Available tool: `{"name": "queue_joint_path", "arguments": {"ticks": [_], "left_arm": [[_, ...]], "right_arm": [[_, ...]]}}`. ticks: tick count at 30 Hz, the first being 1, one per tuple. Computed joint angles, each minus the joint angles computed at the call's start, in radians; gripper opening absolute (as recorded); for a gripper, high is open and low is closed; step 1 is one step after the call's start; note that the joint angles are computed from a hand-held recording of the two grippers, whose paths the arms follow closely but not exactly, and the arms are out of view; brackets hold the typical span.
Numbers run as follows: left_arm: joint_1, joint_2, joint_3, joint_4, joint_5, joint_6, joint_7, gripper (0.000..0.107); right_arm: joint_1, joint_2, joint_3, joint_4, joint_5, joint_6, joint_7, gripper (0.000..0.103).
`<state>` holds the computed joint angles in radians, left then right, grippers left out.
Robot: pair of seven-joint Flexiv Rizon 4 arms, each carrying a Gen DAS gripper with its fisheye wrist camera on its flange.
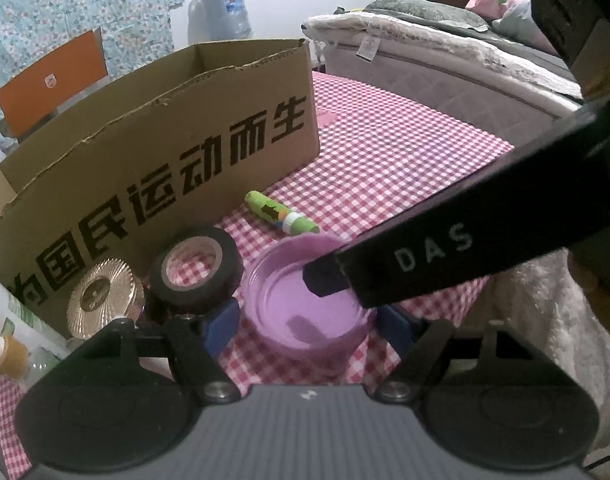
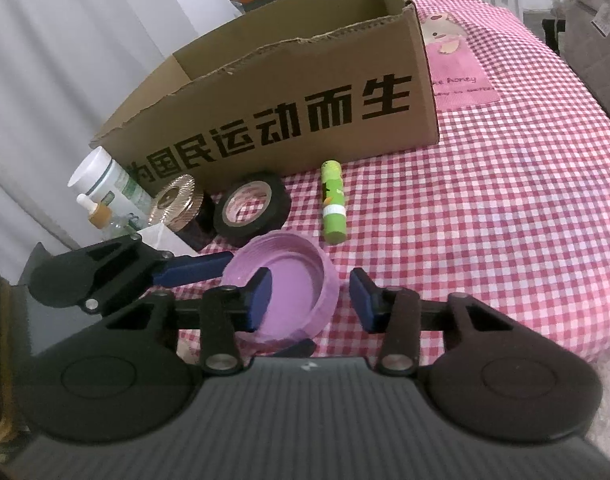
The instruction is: Organize rigid objects
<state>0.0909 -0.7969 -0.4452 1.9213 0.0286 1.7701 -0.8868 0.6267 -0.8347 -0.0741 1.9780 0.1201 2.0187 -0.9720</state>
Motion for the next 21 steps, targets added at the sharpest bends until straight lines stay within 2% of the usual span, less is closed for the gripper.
{"name": "queue_joint_path", "arguments": {"ticks": [6,12,21], "left_arm": [[-0.006,-0.010,-0.001,-0.013,-0.001,0.004,-0.005,0.075],[-0.029,-0.009,0.027,-0.013,0.011,0.039,-0.013,0.074],[0.027,0.022,-0.023,0.031,0.076,0.110,-0.049,0.074]], "right_arm": [[-0.007,-0.010,0.002,-0.010,-0.007,-0.004,0.002,0.026],[-0.024,-0.012,0.021,-0.009,-0.007,0.009,0.014,0.024],[0.082,0.039,-0.059,0.034,0.068,0.021,-0.014,0.024]]}}
